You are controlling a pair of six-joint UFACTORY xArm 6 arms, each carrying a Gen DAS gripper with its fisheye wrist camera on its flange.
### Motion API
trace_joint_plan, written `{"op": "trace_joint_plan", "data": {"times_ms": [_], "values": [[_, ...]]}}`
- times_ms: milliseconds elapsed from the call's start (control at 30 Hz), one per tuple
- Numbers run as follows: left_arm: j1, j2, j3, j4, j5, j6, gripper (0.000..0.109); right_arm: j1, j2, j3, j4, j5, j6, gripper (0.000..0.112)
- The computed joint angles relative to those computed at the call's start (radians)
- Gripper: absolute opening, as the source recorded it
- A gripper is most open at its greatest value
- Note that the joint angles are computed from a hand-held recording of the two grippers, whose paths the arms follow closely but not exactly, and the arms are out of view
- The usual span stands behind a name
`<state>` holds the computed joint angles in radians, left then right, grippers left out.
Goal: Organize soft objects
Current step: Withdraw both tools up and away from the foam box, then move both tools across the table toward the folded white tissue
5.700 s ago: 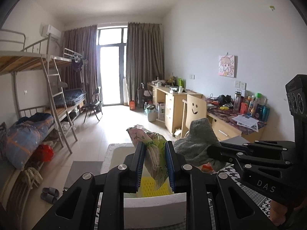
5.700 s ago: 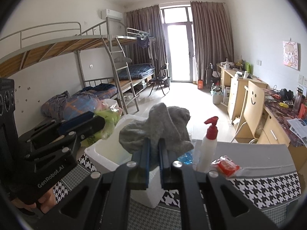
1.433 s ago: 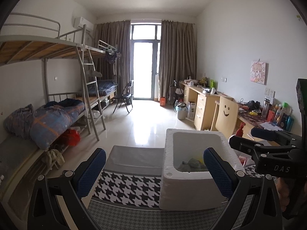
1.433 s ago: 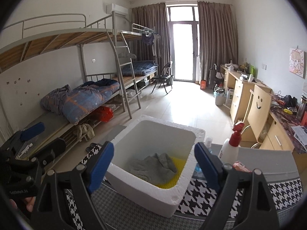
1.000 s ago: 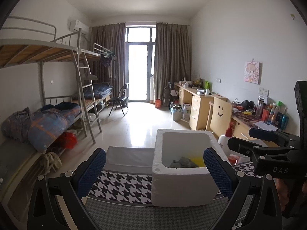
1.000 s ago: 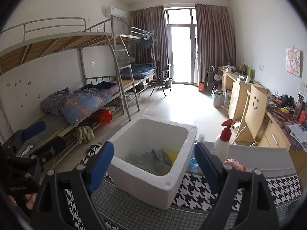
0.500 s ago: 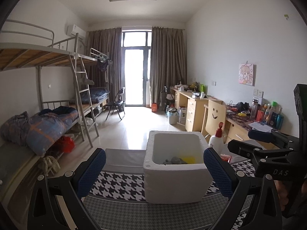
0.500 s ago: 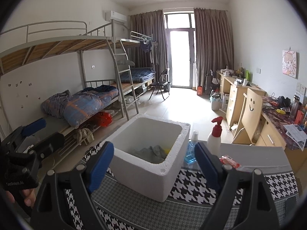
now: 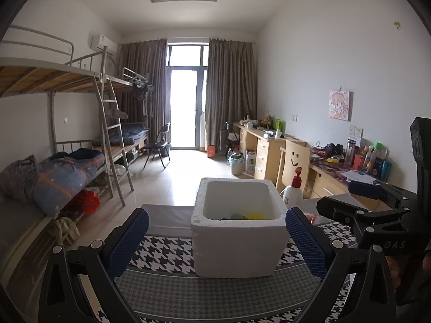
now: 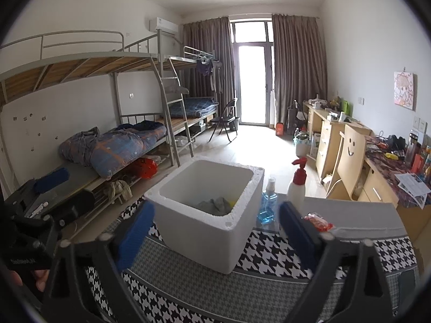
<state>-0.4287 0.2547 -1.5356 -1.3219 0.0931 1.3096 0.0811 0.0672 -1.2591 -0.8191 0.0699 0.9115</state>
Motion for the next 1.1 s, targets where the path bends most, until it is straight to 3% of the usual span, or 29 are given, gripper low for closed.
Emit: {"op": "trace_joint_plan", "data": {"times_ms": [533, 867, 1100], "values": [[-0.016, -0.052, 0.067, -0.181, 0.011, 0.19, 0.102, -0.021, -0.05, 0.057, -0.192, -0.029, 0.198, 0.098], [-0.025, -0.089, 0.108, -0.371, 0.038, 0.375, 0.102, -0.03, -0.092, 0.089, -0.454, -0.009, 0.454, 0.098], [-0.034, -0.1, 0.128, -0.416, 0.037, 0.413, 0.102, -0.026, -0.115, 0.113, -0.513, 0.006, 0.496, 0.098]]}}
